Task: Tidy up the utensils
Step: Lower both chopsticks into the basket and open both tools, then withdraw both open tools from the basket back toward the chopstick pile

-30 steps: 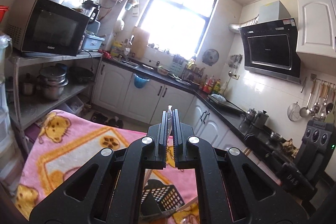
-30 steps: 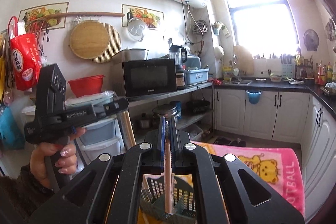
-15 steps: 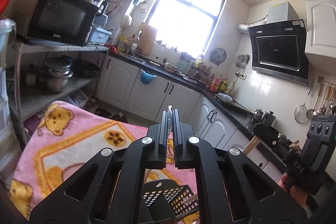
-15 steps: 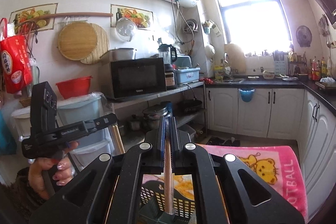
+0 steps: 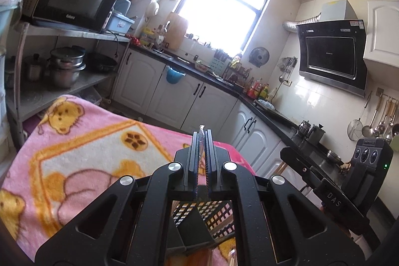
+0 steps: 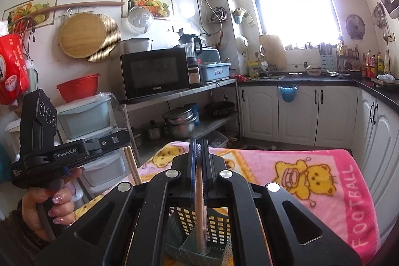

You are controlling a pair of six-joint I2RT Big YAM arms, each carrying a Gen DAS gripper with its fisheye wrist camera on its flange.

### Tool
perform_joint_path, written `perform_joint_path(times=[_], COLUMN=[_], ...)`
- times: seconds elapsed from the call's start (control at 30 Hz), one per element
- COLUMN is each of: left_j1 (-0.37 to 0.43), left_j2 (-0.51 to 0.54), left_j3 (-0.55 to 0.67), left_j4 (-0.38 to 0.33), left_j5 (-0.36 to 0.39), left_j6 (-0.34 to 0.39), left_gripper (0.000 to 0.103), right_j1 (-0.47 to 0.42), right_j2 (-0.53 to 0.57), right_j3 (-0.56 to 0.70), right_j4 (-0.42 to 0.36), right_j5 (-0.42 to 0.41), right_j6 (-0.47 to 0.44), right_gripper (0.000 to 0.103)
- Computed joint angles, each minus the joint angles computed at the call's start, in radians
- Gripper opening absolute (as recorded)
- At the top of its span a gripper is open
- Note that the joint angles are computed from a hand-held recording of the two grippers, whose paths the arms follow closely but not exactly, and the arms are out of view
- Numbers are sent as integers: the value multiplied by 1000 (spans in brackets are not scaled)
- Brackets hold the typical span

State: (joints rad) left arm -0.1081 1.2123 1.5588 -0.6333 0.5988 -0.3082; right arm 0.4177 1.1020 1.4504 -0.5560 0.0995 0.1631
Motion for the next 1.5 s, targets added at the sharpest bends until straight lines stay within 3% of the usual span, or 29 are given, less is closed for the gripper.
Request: perform_joint_path(times=[0.47, 0.8, 1.0, 1.37, 1.5], left_j1=[28, 29, 33, 33, 30], left_j2=[-41, -72, -93, -135, -151], left_j3=[-75, -107, -127, -166, -180], left_j4=[-7, -25, -31, -48, -63], left_j5=[4, -27, -46, -89, -104], left_j6=[-1, 18, 24, 49, 70], left_gripper=[2, 3, 20, 61, 68], right_j1=[-7, -12, -5, 23, 39], right_j2=[-32, -76, -97, -134, -144], right_j3=[-61, -95, -111, -156, -170], right_j4=[-3, -49, -91, -139, -159], right_j5=[11, 24, 46, 78, 92], right_j6=[61, 100, 97, 91, 91], right_gripper=[6, 33, 41, 47, 48])
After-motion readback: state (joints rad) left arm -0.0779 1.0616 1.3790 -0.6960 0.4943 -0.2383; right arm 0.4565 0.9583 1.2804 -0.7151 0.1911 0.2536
